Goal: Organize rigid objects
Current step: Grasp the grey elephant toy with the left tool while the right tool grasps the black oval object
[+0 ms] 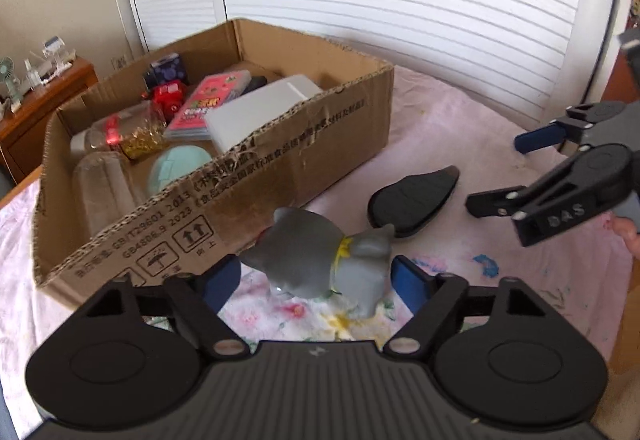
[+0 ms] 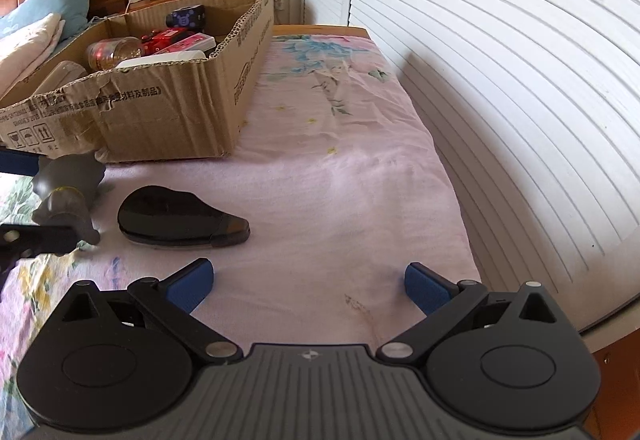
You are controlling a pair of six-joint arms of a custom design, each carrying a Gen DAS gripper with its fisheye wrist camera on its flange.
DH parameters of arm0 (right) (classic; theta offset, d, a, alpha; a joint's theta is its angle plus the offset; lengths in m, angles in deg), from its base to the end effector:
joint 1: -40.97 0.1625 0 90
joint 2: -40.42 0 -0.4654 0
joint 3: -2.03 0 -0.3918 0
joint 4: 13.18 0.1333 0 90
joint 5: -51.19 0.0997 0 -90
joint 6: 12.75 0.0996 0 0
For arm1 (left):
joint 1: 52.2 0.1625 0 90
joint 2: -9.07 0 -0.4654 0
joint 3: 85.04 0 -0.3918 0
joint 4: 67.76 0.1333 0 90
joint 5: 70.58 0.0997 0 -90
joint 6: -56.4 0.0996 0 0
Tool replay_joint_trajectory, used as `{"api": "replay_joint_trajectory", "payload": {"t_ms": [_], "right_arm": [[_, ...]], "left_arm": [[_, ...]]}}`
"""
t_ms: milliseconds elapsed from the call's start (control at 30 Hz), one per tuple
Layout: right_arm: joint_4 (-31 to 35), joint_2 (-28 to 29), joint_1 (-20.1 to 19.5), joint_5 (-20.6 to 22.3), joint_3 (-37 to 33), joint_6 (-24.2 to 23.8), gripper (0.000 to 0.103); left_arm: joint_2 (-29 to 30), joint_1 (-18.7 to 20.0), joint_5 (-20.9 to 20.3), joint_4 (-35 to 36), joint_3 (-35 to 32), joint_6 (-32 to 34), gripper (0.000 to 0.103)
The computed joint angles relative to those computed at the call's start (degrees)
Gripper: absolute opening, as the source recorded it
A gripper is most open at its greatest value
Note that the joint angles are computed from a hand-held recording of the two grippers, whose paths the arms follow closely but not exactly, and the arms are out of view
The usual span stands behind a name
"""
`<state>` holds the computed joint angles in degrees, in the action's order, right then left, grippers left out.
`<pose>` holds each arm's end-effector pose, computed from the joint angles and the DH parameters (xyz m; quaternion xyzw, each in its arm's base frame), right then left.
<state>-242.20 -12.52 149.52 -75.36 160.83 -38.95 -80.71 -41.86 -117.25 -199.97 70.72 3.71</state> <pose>0.1658 -0.2615 0.1446 0.2637 -0.8756 0.2503 0.3179 -0.1835 -0.2385 0.1635 0.2860 0.8666 -0.2532 0.3210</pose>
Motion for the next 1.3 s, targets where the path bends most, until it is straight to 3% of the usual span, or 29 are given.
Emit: {"api": "replay_joint_trajectory", "payload": {"t_ms": [100, 200, 300, 467, 700, 867, 1067, 1300], "right_arm": [[0.10, -0.35, -0.01, 0.27, 0.32, -0.28, 0.103], [-0.01, -0.41, -0.05, 0.43, 0.49, -0.43, 0.103], [-0.32, -0.29, -0.08, 0.47, 0.58, -0.52, 0.103], [-0.05, -0.41, -0.08, 0.45, 0.54, -0.45, 0.103], [0.72, -0.45, 0.21, 0.85, 0.60, -0.55, 0.103], [-0.07, 0.33, 1.44, 1.27, 1.13, -1.54, 0.103], [7.29, -4.38, 0.91, 9.10, 1.91, -0.30, 0.103], [5.11, 1.81, 3.41, 8.36, -0.55, -1.14, 0.103]], "left_arm": [[2.03, 1.72, 0.28, -4.77, 0.47, 3.26, 0.080], [2.64, 2.15, -0.24, -8.05, 0.99, 5.26, 0.073], [2.83, 2.34, -0.48, -7.39, 0.55, 4.12, 0.071], [0.99, -0.69, 0.16, 4.17, -1.16, -5.96, 0.070], [-3.80, -5.90, -1.81, 23.59, -4.05, -25.41, 0.070], [-3.40, -6.84, -3.15, 34.75, -6.39, -38.44, 0.070], [-4.92, -6.14, -3.45, 34.20, -4.94, -40.30, 0.071], [-5.51, -6.47, -2.88, 33.59, -4.16, -40.95, 0.072]]}}
